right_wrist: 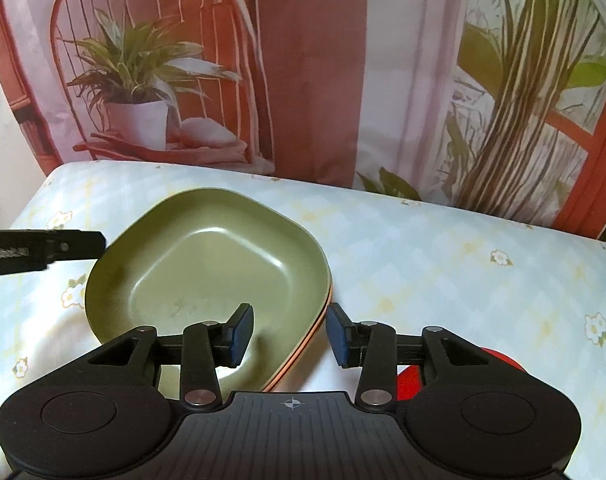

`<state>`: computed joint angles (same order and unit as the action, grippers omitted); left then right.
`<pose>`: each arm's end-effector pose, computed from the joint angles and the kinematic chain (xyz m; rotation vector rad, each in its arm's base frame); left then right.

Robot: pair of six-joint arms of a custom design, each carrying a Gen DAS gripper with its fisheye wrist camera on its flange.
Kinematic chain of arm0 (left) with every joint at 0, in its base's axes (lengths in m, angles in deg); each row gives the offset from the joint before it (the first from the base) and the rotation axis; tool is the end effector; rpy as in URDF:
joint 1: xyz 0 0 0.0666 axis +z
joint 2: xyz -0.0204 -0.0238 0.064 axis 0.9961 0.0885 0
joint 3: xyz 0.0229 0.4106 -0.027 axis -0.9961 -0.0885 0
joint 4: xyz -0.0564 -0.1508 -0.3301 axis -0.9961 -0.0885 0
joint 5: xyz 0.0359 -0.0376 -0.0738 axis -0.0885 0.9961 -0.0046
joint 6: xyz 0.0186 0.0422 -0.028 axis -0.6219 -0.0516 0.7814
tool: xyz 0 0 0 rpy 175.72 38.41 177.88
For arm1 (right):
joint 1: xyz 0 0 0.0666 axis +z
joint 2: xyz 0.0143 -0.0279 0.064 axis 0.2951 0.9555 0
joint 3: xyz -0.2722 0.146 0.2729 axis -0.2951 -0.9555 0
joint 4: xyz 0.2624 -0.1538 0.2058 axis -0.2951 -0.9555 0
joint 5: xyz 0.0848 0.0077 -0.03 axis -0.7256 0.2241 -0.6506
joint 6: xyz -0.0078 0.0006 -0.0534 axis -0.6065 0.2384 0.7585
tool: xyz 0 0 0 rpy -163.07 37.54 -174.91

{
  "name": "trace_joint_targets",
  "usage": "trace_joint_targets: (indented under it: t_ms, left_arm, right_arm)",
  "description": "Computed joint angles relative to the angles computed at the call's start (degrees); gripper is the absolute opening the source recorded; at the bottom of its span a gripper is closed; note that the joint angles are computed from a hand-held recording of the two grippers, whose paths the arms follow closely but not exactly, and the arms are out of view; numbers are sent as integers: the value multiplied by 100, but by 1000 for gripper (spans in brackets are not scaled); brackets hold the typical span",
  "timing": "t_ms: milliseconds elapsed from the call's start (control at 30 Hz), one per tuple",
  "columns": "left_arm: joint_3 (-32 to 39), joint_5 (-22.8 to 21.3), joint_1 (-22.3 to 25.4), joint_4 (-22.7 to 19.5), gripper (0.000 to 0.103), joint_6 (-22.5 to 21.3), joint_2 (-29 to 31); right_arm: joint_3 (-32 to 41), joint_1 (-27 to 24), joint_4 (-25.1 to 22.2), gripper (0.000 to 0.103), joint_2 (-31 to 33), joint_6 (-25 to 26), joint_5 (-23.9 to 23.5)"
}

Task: Organize plates and bowls
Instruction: 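Lower the green square plate onto the stack and open the right gripper, then move the left gripper to a red bowl's rim and close it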

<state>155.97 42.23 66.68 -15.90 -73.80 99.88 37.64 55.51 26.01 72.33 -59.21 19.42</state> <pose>0.4655 -0.1562 0.3890 0.1964 2.4483 -0.2990 0.4845 0.3656 0.4120 0.2114 2.4678 0.0830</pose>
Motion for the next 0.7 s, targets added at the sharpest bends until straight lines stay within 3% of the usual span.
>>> trace_joint_targets:
  t_ms: [300,700]
  left_arm:
    - [-63,-85,0,-97,23,-56,-171]
    - [-714,-153,-320,-194,23,-15,-1448]
  right_arm:
    - [-223,37,179,38,-194,-32,78]
    - [-1208,545,796,38,-1146,-21,549]
